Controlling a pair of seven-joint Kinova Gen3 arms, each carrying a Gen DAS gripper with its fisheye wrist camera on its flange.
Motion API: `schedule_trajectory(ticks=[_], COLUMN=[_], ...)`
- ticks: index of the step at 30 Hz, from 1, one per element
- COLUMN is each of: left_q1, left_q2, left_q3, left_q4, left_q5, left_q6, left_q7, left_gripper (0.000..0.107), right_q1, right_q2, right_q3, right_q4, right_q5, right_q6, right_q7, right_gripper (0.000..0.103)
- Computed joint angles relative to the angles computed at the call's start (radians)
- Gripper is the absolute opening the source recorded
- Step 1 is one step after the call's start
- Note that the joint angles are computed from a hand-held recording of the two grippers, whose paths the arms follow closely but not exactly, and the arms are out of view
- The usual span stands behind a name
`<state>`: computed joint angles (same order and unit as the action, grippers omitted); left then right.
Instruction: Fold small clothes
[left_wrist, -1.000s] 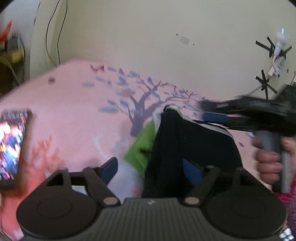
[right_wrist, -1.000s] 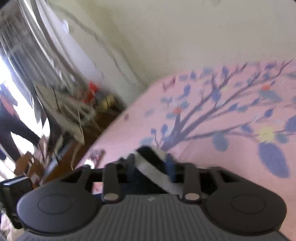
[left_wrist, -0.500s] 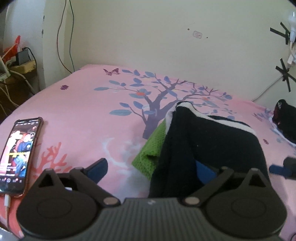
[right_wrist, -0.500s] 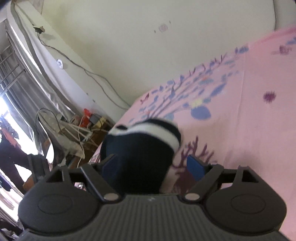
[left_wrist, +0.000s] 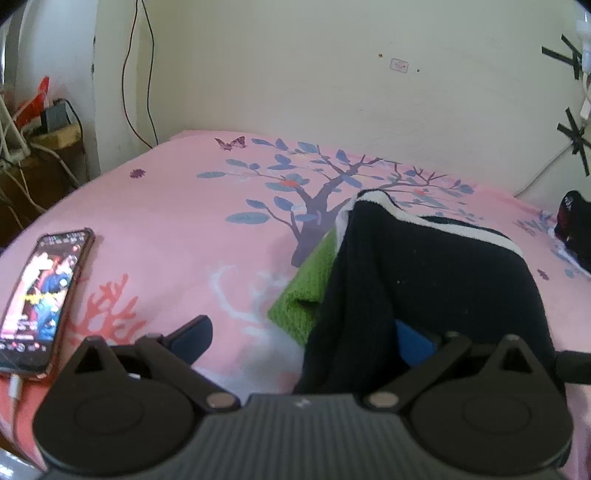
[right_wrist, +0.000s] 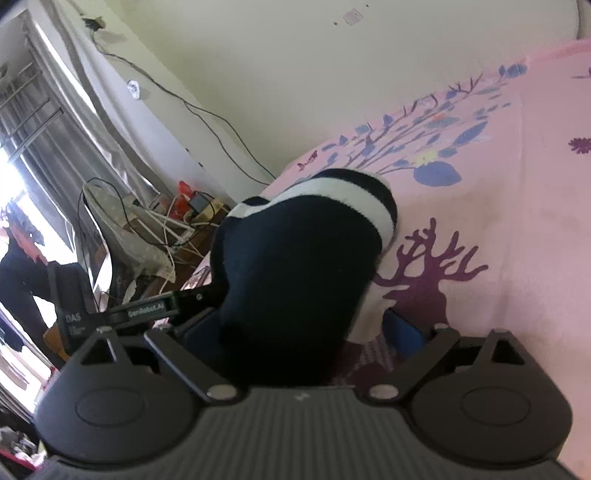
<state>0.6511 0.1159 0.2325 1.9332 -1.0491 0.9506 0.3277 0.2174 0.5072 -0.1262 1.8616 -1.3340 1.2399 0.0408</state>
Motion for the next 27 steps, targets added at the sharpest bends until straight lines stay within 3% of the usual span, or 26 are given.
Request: schedule_trajectory(ticks=[6, 12, 18, 21, 27], left_q1=[-0.04, -0.023, -0.03, 0.033, 0.153], left_q2=[-0.061, -0.046, -0.059, -0.077, -0.189], left_q3=[-0.001, 0.036, 0.04, -0.05, -0.328], left_q4=[0.129, 0.165, 0.198, 0.213, 0.248], left_q5=[-0.092, -0.194, -0.245, -0.251, -0.127], left_q6=[-0.172, -0.132, -0.154, -0.203, -0.446], left_q7=[0.168, 0.271, 0.315, 0.307, 0.154], left_gripper=[0.103, 0.103, 0.103, 0.103, 0.103], right_q1=[0.002, 0.002, 0.003, 0.004, -0.004], right_q2=[0.005, 0.007, 0.006, 0.006, 0.011], right_q3=[0.0, -0.001, -0.001, 0.0, 0.006], right_q4=[0.001, -0.004, -0.001, -0.002, -0.044], right_q5=[0.001, 0.002, -0.002, -0.003, 0.03], right_q6=[0.005, 0.007, 0.005, 0.007, 0.019], right_q7=[0.02, 0.021, 0.026, 0.018, -0.076], right_gripper=[0.09, 0.09, 0.09, 0.089, 0.089])
